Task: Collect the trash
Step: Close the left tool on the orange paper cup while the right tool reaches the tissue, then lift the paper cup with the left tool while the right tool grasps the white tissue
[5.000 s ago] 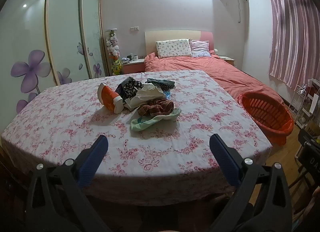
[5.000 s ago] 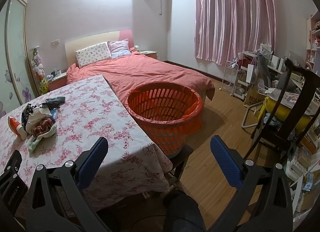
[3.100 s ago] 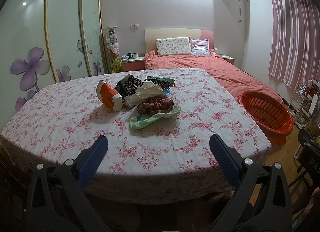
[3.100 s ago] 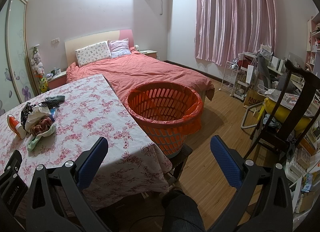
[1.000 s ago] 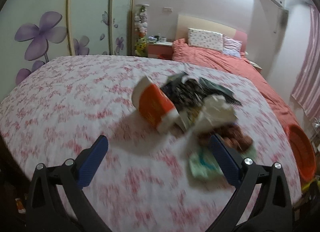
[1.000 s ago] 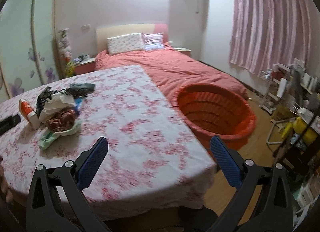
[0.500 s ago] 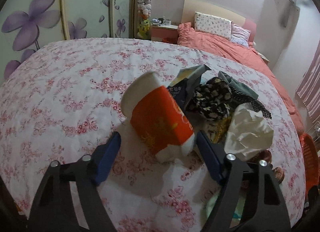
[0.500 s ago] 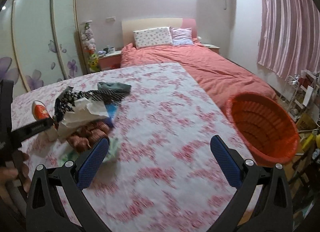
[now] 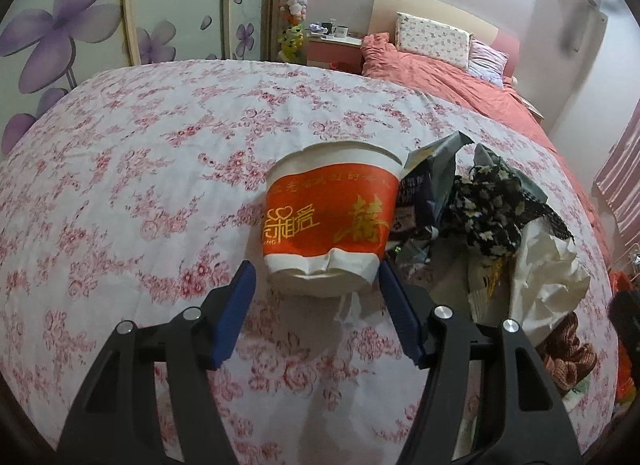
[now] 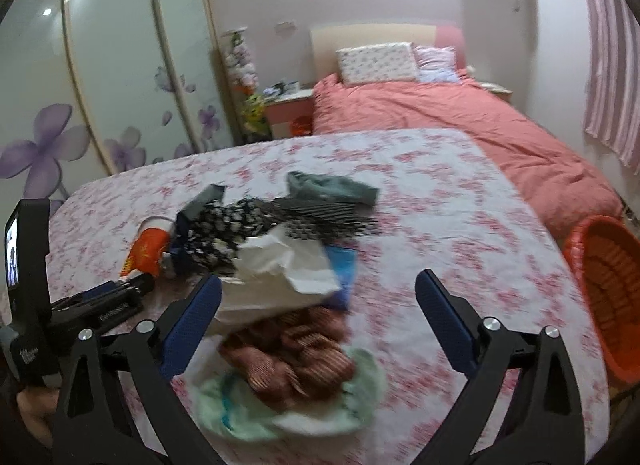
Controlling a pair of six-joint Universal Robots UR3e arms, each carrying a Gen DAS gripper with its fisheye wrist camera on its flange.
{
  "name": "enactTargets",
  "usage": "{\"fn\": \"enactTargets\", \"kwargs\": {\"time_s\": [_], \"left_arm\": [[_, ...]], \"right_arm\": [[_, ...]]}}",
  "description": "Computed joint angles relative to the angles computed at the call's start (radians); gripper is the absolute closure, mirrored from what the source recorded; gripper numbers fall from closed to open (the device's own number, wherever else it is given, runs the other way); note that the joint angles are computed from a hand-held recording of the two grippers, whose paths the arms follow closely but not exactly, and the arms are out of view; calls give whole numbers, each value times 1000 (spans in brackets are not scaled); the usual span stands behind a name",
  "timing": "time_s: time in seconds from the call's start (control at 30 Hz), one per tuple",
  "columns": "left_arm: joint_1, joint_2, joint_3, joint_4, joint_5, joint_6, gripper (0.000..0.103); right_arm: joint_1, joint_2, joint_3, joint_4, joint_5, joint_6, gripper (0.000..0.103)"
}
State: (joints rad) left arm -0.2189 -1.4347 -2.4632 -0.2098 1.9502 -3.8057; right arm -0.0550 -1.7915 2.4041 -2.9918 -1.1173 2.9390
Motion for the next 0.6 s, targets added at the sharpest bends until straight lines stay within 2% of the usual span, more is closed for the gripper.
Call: {"fn": "enactTargets", "kwargs": {"time_s": [0.1, 0.2, 0.23, 0.27, 0.33, 0.43, 0.47, 0.6], "left_arm": [[18, -19, 7, 15, -11, 23, 40], [36, -15, 3, 14, -24, 36, 35], [40, -14, 4, 13, -25, 36, 30], [41, -14, 7, 7, -21, 36, 28], [55, -12, 2, 19, -27, 51, 25], [70, -15, 5, 32, -42, 70, 21], [74, -17, 5, 38, -45, 75, 21], [87, -46, 29, 37, -55, 90, 19]], "right_arm": [[66, 105, -68, -15, -24, 27, 13], [103, 168, -124, 26, -49, 32, 25], [109, 187, -142, 53, -47, 28, 33], [115, 202, -153, 72, -47, 25, 46], [127, 207, -153, 82, -59, 23, 60], [112, 188, -133, 82, -34, 7, 68], [106, 176, -122, 76, -26, 1, 74], [80, 138, -103, 75, 12, -20, 79]]}}
